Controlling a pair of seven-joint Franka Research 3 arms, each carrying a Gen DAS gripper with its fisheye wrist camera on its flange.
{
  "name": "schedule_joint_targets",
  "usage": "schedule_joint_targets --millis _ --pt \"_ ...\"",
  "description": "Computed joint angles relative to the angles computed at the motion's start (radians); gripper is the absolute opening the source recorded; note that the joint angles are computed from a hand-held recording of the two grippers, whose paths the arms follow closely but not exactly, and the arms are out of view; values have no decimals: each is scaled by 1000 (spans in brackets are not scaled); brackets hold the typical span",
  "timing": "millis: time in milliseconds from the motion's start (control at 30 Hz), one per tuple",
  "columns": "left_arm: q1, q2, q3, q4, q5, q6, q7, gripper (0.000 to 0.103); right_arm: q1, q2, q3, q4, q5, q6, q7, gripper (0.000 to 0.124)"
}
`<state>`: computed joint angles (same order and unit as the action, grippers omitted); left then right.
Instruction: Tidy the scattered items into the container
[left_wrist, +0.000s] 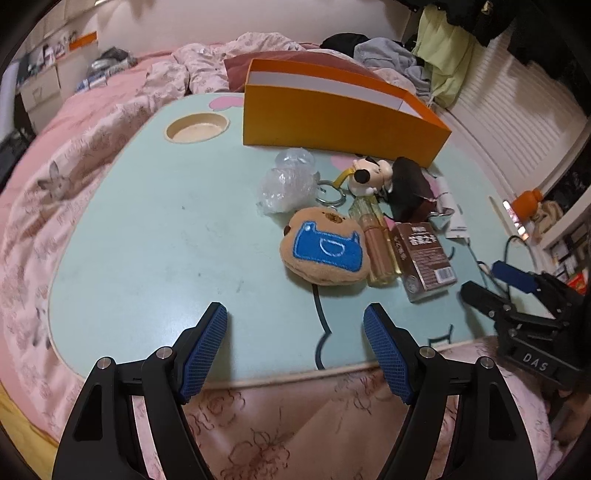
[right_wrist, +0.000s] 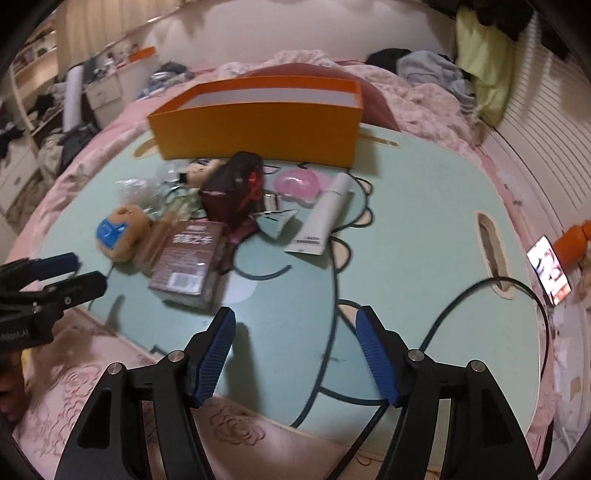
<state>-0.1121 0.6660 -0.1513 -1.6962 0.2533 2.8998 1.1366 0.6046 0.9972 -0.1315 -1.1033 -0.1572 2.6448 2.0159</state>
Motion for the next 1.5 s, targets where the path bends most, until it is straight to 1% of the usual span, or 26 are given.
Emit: schedule_joint_targets --millis 33,100,133,167,200,233,333,567,1100,1300,1333,1367,1400,1433,1500 --pt "-21 3 24 9 14 -8 -16 77 1 2 -2 0 1 -1 5 69" --pt "-63 14 69 29 53 -16 -47 77 13 -1 -17 -9 -10 2 21 80" --pt "-96 21 104 42 84 -25 -72 77 12 1 -15 -7 -12 2 18 83" --pt "-128 29 139 54 119 -33 -100 80 5 7 -5 2 -8 -1 8 86" --pt "-139 36 151 62 142 -30 -118 92 -2 12 3 11 -2 -1 2 90" --pt "-124 46 133 70 143 -23 -113 102 -4 19 5 20 2 -5 0 91" --pt "-110 67 120 87 161 7 -111 103 -7 28 9 35 7 -14 -10 95" --pt "-102 87 117 106 171 22 -111 103 -12 40 17 61 18 -37 -26 102" --pt "-105 76 118 98 182 13 -121 103 -13 46 17 72 23 -44 -30 103" --pt "-102 69 120 85 184 25 -126 103 -15 46 19 73 27 -43 -34 103" --pt "-90 64 109 71 179 45 -122 101 -15 46 20 72 27 -43 -34 103" --pt "-76 55 98 51 173 81 -117 98 -15 46 19 72 27 -43 -34 103" --pt "-56 43 82 25 167 130 -107 92 -15 46 19 72 27 -43 -34 103" --pt "-50 34 80 6 162 163 -103 90 -14 46 18 72 27 -41 -33 103" --pt "-44 18 83 -26 156 232 -99 90 -15 46 18 72 27 -42 -34 103"
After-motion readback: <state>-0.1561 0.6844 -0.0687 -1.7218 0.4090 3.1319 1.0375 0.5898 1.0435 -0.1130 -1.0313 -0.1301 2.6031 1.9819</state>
